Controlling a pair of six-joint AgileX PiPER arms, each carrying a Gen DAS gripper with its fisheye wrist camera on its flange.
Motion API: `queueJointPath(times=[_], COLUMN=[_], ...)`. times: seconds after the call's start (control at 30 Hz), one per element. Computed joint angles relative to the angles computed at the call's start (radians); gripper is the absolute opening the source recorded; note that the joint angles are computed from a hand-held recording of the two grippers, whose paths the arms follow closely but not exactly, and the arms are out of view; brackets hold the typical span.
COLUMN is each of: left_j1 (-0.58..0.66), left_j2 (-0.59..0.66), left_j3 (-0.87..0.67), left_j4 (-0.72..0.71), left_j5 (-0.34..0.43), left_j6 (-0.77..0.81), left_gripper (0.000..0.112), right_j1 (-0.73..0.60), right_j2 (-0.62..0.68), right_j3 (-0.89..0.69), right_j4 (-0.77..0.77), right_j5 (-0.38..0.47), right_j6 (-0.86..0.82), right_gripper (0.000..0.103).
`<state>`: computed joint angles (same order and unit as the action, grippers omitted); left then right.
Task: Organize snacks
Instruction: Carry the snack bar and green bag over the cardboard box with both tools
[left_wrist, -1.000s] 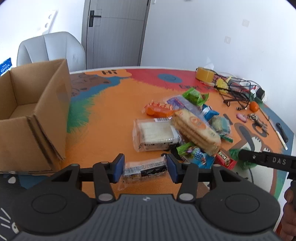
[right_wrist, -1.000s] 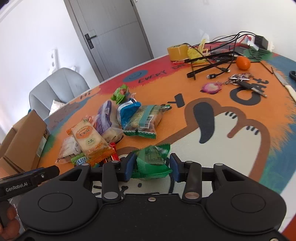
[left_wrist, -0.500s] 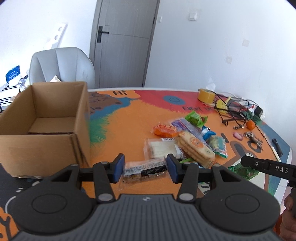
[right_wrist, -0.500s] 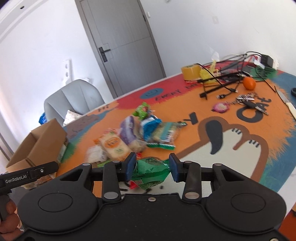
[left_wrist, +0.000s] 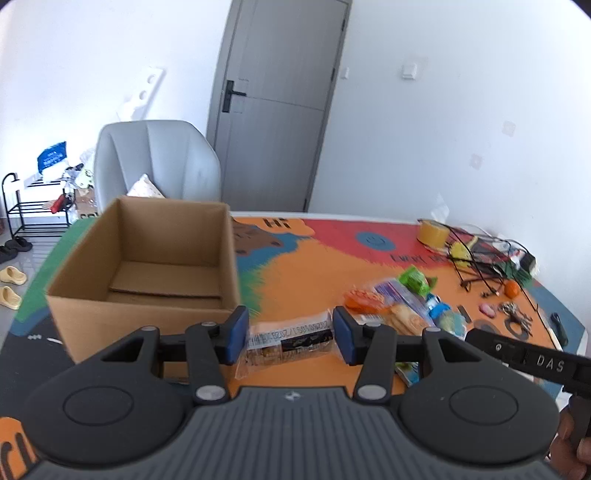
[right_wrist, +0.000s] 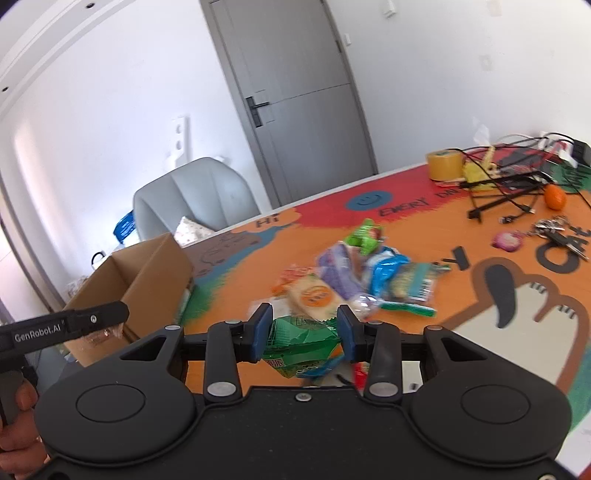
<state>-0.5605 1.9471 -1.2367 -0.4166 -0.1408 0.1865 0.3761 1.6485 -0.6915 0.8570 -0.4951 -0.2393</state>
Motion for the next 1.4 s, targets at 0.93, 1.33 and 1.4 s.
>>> queueJointPath(times=[0.93, 1.33, 1.4], left_j1=[0.166, 0.218, 0.220], left_j2=[-0.018, 0.086, 0.096], left_j3=[-0.018, -0.174, -0.195], left_j4=[-0.208, -0.452, -0.551], left_j5=[-0.060, 0.026, 0.042], left_j6=[0.191, 0.431, 0.532], left_gripper=[0.049, 0.049, 0.050], right_j1=[0.082, 0.082, 0.081], right_j2=[0.226, 0.340, 0.353], right_j3=[-0.432, -0.628, -0.652], right_j4=[0.079, 0.239, 0.277], right_j5=[0.172, 0.253, 0.261], right_j6=[-0.203, -0.390, -0.427], right_gripper=[0.039, 0.039, 0.039])
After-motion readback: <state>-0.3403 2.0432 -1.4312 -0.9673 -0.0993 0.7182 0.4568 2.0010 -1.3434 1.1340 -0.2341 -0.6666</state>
